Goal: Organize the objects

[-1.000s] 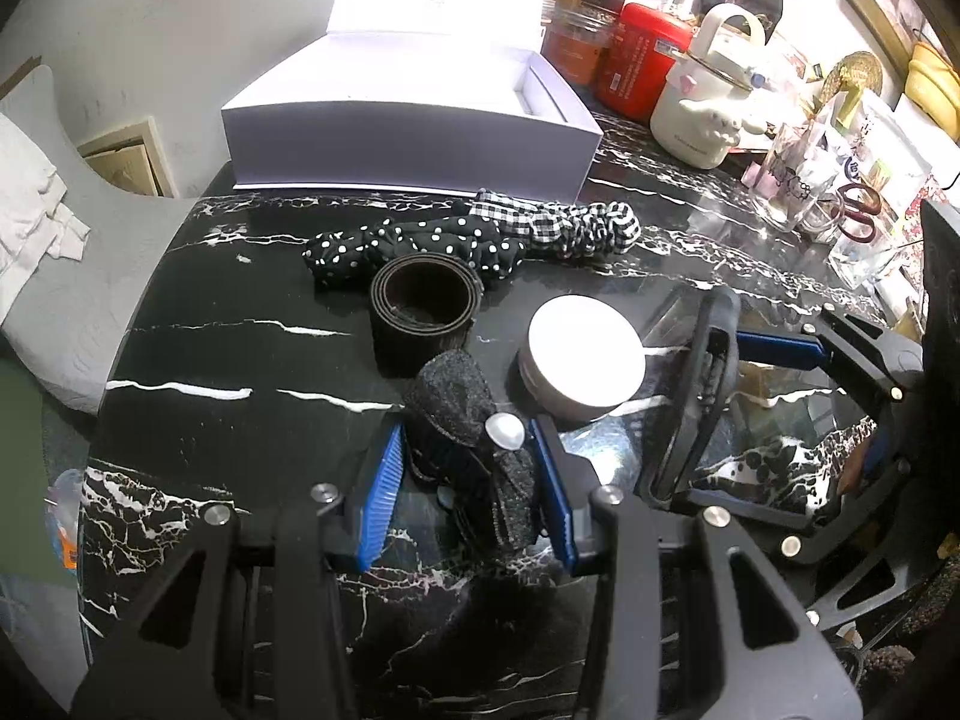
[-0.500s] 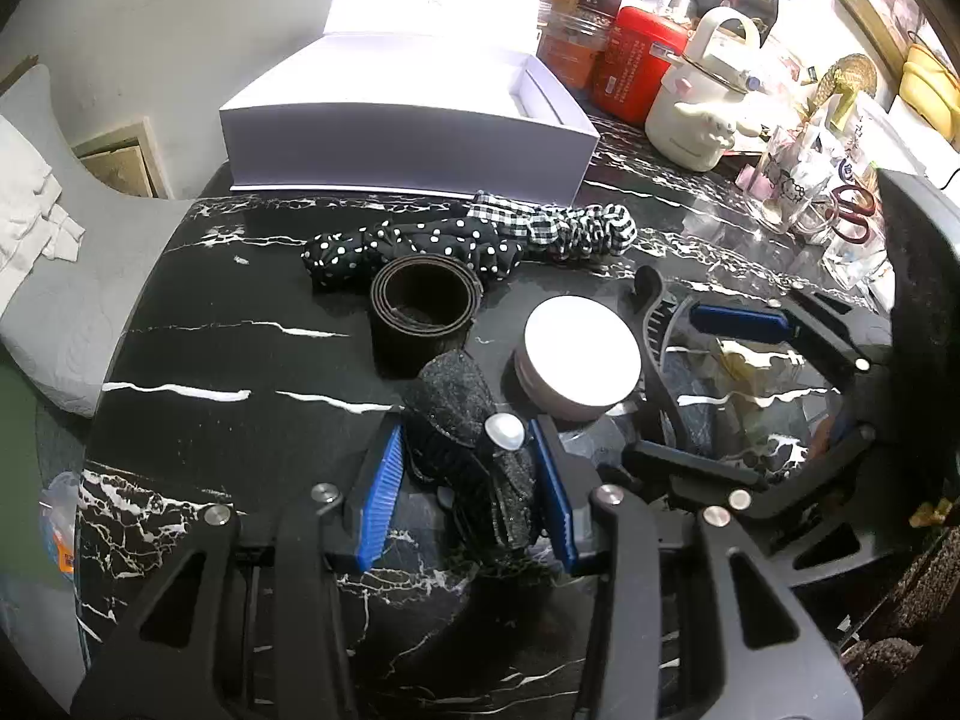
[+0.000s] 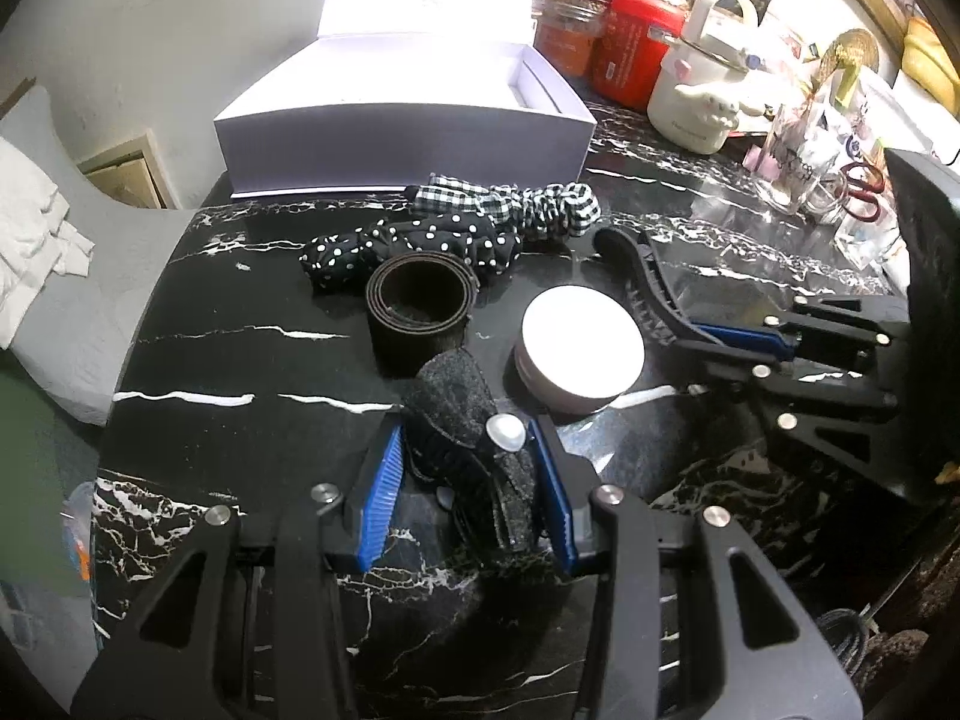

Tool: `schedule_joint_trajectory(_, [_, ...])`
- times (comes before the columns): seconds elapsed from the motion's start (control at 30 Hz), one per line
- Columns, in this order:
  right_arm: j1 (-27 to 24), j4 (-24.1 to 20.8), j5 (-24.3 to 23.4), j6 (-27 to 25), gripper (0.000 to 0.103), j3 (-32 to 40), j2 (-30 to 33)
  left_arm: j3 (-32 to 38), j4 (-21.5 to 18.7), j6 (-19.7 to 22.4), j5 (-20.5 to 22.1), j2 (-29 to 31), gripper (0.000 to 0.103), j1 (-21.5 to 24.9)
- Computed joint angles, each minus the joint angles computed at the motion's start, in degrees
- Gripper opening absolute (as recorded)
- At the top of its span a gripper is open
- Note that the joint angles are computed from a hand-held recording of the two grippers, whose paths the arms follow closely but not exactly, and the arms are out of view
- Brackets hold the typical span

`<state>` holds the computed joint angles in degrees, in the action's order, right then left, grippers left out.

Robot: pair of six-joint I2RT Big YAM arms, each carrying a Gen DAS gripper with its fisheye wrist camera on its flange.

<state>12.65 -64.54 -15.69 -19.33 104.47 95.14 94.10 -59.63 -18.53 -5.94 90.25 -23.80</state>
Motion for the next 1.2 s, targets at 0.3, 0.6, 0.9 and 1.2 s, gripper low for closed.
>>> schedule_joint_trajectory(0.3, [-1.49, -1.66, -2.82, 0.94, 0.011, -0.75, -1.69, -0.38, -0.58, -2.61, 1.34, -0.64, 0.036, 0.06])
schedule_joint_trajectory(0.6, [-1.79, -0.79, -5.22, -0.42, 0.011, -3.2, -5.18, -1.44, 0.6, -3.34, -0.89, -3.75, 0.036, -1.4])
schedule_joint_trajectory(0.9, [-1.67, -0.05, -5.98, -1.2, 0.01, -5.19, -8.37, -1.66, 0.17, -4.13, -2.31, -5.28, 0.036, -2.33])
schedule_joint_trajectory(1.2, [-0.78, -1.94, -6.47, -3.04, 0.01, -1.57, -6.91, 1.39, -1.91, -3.1, -5.19, -4.43, 0.036, -1.82])
